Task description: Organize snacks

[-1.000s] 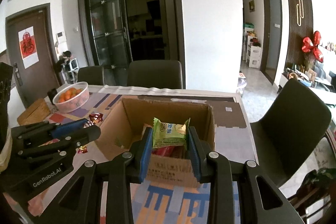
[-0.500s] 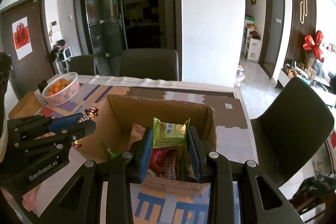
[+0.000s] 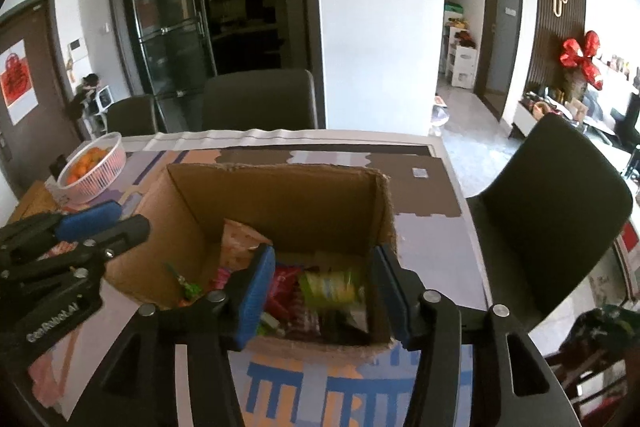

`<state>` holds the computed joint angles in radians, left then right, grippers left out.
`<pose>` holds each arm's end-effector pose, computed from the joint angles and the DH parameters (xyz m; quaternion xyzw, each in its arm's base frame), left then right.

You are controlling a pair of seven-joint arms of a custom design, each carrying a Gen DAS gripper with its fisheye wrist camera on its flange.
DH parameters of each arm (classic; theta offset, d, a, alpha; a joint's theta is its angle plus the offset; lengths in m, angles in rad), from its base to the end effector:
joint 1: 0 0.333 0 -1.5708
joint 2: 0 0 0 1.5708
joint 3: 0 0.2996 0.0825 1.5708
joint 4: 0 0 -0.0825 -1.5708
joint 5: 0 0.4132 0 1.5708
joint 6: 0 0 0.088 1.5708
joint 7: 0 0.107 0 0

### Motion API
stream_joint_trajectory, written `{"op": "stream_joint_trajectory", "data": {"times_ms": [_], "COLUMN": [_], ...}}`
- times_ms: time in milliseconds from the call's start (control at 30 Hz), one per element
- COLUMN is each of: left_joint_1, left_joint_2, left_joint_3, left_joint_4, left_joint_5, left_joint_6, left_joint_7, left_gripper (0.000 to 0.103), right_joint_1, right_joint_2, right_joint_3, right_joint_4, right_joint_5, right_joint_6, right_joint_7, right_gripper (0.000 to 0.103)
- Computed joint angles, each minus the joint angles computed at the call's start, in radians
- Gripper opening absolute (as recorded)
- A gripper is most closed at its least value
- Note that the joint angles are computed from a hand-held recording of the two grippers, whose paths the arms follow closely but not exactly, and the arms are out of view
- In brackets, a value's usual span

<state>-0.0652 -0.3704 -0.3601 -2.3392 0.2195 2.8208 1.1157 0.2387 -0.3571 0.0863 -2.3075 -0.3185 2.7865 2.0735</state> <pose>0.4675 -0.2397 0.5383 -0.5816 0.6990 -0.3241 0.2610 0.4916 0.1847 0.5563 -0.6680 0.6161 -0.2614 0.3255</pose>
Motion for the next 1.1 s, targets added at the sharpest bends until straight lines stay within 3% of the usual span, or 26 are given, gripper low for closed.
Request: {"op": "stream_joint_trajectory", "data": {"times_ms": [200, 533, 800, 1100], "left_joint_1": [0.023, -0.010, -0.053, -0.105], "left_joint_2": [-0.129, -0.394, -0.585, -0.743], "left_joint_3": [-0.035, -0.068, -0.091, -0.107], "left_joint_4": [-0.090, -0.259, -0.369, -0.452], "left_joint_5": [0.023, -0.061, -0.125, -0.159], "left_joint_6": [0.018, 0.014, -0.023, -0.081], "left_joint_7": [-0.051, -0.049, -0.062, -0.096], "left_gripper": [0.049, 0.068, 0.087, 0.092], "right_joint_1": [-0.035, -0.078, -0.055, -0.012], "right_joint_2": [-0.102, -0.343, -0.528, -0.678], "right_joint_3": [0.041, 0.102, 0.124, 0.147], "right_joint_4": [-0.080, -0.243, -0.353, -0.430], "right_joint_5": [-0.059, -0.136, -0.144, -0.148], "right_joint_6": [0.026, 0.045, 0.001, -0.060], "right_joint_7": [0.072, 0.190, 0.226, 0.243], "right_gripper": [0.067, 0.083, 0.089, 0.092]}}
